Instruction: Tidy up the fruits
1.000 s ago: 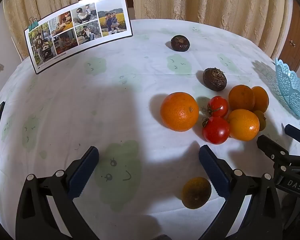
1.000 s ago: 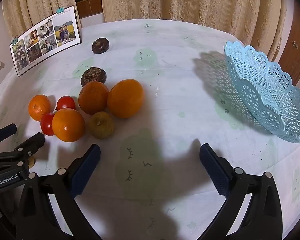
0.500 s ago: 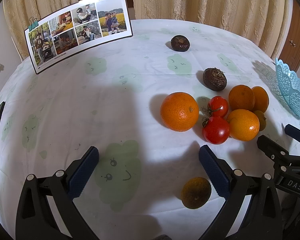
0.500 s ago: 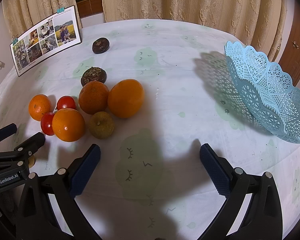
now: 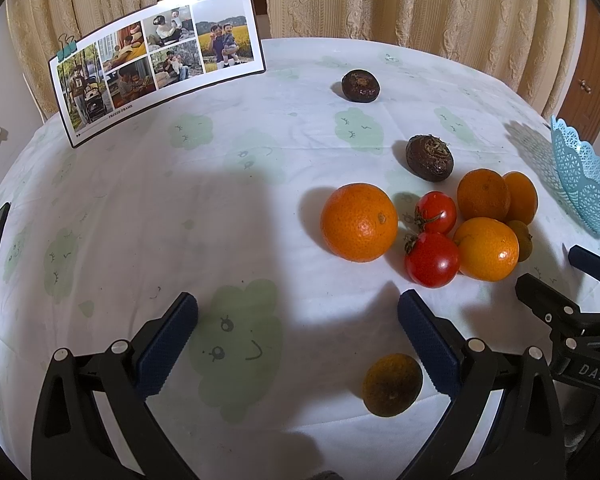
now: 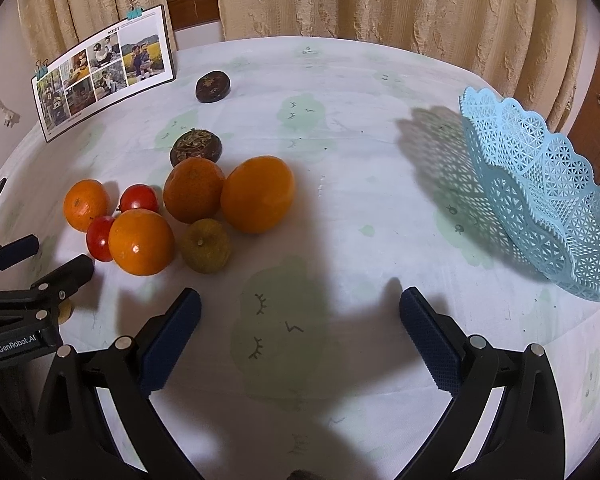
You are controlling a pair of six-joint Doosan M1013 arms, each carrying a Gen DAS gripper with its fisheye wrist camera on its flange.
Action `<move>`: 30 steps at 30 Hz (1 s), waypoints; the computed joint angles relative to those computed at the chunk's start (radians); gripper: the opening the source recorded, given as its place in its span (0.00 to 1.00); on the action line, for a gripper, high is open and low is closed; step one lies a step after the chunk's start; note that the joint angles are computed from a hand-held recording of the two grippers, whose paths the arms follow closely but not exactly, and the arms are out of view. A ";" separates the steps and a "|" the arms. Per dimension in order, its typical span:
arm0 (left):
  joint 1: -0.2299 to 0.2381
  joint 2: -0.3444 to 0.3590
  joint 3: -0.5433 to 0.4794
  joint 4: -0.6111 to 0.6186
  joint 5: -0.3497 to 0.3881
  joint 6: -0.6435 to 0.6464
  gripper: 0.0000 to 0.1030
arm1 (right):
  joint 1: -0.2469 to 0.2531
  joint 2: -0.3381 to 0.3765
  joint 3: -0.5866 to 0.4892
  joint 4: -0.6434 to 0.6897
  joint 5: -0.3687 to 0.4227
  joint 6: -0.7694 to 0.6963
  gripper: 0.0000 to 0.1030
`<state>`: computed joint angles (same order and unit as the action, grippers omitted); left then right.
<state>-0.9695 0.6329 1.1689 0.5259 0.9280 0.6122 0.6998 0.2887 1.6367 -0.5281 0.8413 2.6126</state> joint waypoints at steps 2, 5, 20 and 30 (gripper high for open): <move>0.000 0.000 0.000 0.000 0.000 0.000 0.95 | 0.000 0.000 0.000 0.000 0.000 -0.001 0.98; 0.000 0.000 0.000 0.000 0.000 0.000 0.95 | 0.000 0.000 0.000 0.000 0.000 0.000 0.98; 0.003 0.000 0.004 -0.005 -0.008 0.008 0.95 | -0.006 -0.003 -0.002 0.030 -0.002 -0.046 0.98; 0.001 -0.004 0.007 -0.011 -0.010 0.021 0.95 | -0.007 -0.001 -0.003 0.036 0.000 -0.053 0.98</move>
<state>-0.9682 0.6286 1.1755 0.5152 0.9178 0.6329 0.6928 0.2875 1.6334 -0.4922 0.8413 2.5601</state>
